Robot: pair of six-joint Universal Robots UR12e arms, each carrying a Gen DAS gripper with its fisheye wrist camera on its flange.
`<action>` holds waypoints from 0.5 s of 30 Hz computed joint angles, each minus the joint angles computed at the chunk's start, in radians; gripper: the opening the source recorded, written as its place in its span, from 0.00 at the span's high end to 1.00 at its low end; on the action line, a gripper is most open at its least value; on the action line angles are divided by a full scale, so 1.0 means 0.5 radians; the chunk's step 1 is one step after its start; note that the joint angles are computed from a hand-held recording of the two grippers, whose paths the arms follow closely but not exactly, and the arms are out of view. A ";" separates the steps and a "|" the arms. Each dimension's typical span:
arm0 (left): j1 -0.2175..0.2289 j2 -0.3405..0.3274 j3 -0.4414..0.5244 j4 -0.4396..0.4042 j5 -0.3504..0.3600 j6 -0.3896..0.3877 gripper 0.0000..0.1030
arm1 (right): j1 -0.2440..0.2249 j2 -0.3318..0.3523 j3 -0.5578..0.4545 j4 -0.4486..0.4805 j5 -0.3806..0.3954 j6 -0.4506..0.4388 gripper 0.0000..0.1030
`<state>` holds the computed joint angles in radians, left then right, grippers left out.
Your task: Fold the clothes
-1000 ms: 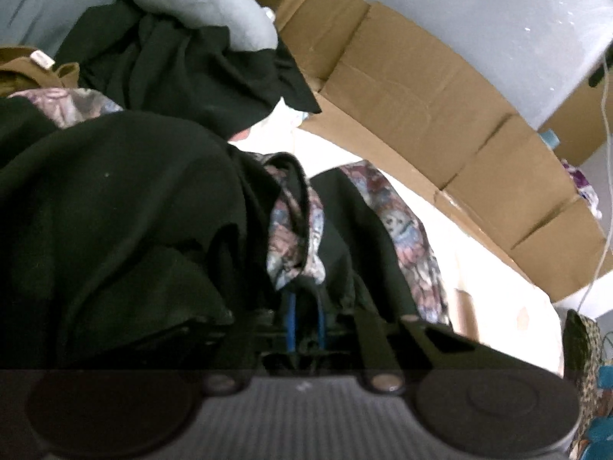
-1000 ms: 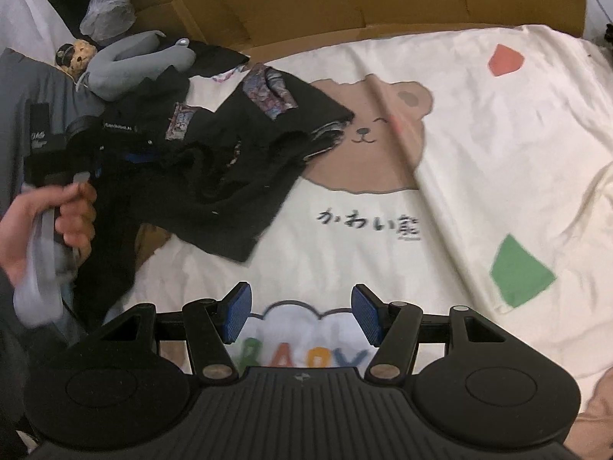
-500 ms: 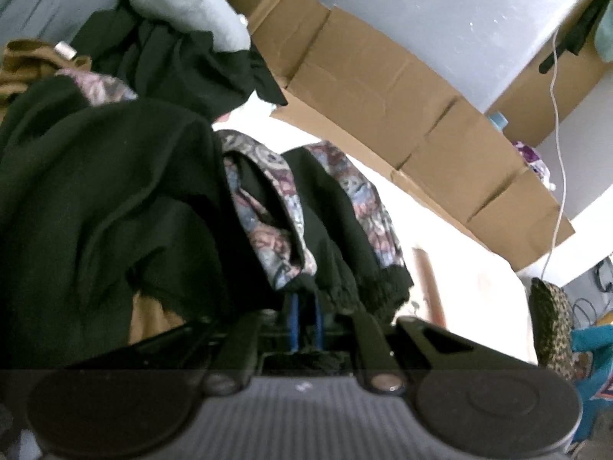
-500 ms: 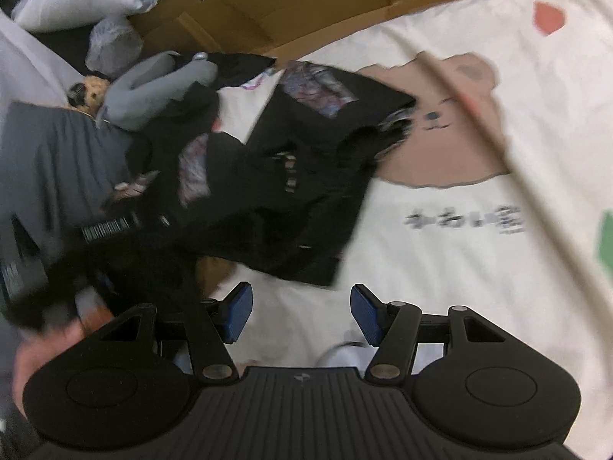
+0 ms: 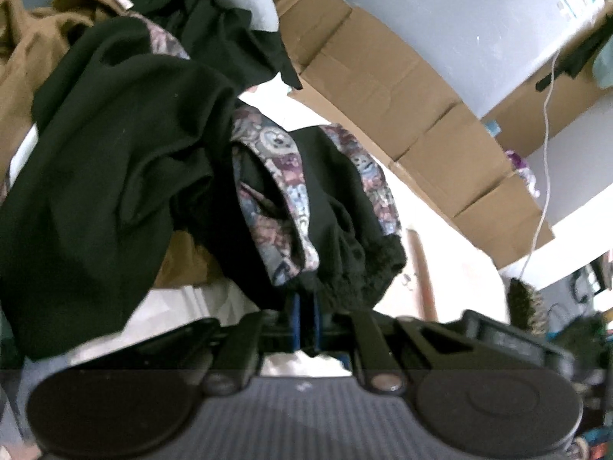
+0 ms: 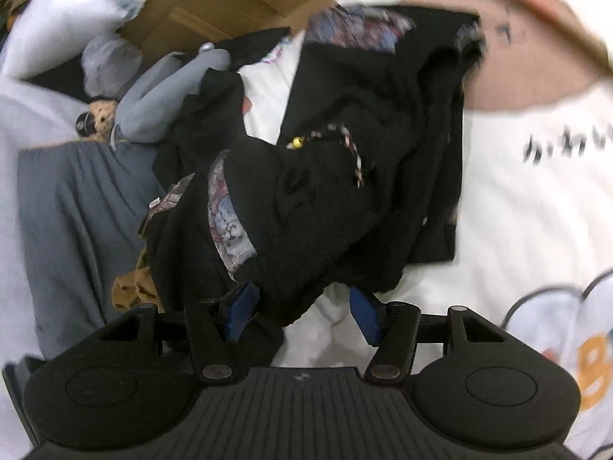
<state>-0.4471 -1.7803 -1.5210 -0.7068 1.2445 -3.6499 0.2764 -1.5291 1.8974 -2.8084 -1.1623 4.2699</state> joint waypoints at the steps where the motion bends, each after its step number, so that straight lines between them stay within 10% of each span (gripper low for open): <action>1: 0.006 0.003 -0.006 0.010 -0.024 -0.017 0.96 | 0.003 0.013 0.010 -0.057 0.009 0.074 0.41; 15: 0.009 0.026 -0.036 0.014 -0.046 -0.041 1.00 | 0.039 0.202 -0.006 -0.465 -0.001 0.610 0.41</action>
<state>-0.4428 -1.7671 -1.5392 -0.6996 1.2214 -3.6706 0.2959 -1.4282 1.8943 -3.0407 -1.1626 4.5750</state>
